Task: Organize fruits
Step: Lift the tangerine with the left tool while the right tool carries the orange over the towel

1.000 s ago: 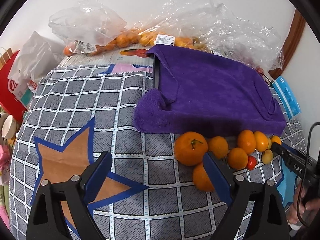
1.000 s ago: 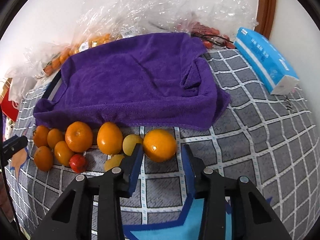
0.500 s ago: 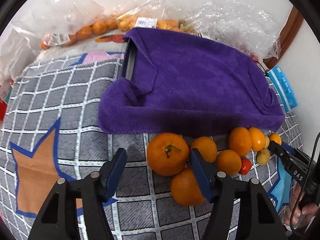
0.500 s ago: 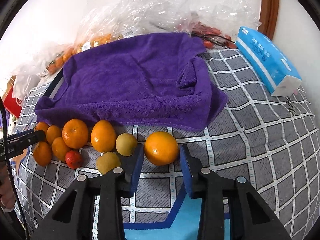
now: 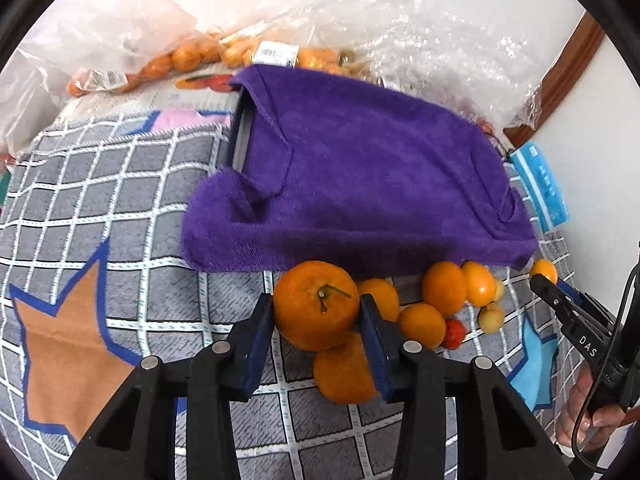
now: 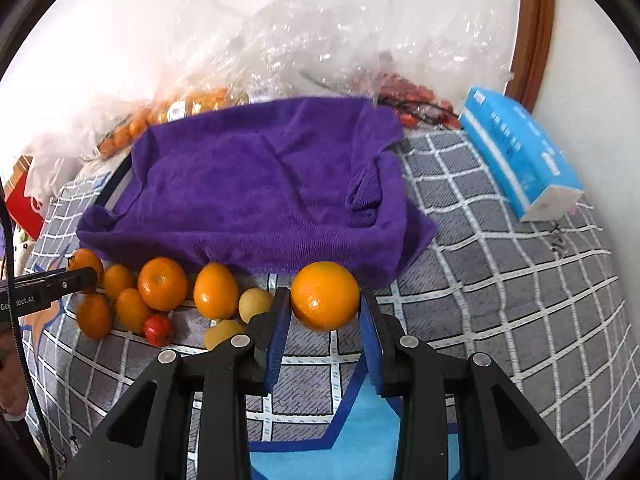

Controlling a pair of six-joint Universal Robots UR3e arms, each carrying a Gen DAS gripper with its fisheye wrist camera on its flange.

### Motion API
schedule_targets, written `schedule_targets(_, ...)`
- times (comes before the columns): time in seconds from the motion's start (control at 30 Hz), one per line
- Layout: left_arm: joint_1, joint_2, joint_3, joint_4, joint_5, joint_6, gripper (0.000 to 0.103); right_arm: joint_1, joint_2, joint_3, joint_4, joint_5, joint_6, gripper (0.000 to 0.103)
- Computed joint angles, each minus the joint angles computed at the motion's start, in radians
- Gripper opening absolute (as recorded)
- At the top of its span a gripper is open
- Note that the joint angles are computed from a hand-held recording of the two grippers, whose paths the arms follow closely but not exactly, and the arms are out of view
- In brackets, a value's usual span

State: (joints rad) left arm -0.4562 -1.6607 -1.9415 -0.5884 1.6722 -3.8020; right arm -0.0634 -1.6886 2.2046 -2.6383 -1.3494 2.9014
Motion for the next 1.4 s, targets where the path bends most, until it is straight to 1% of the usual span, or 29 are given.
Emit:
schedule_targets(0.27, -0.032, 0.108, 0.012, -0.053, 0.046, -0.009, 0.04, 0.01, -0.093, -0.074, 0.106, -0.004, 0.026, 0.034)
schedule_targets(0.43, -0.054, 0.148, 0.076, -0.114, 0.079, -0.01, 0.04, 0.015, -0.143, -0.129, 0.165, 0.007, 0.039, 0.034)
schedule_targets(0.57, -0.067, 0.161, 0.127, -0.138, 0.105, -0.005, 0.04, 0.034, -0.148, -0.187, 0.198, 0.001, 0.066, 0.034)
schedule_targets(0.7, -0.07, 0.167, 0.159, -0.141, 0.121, 0.007, 0.04, 0.046, -0.145, -0.216, 0.197, 0.003, 0.071, 0.034)
schedule_targets(0.97, -0.055, 0.139, 0.222, -0.15, 0.11, 0.026, 0.04, 0.035, -0.133, -0.274, 0.2, 0.025, 0.089, 0.034)
schedule_targets(1.4, -0.034, 0.075, 0.329, -0.156, 0.105, 0.062, 0.04, 0.048, -0.075, -0.342, 0.171, 0.025, 0.092, 0.034)
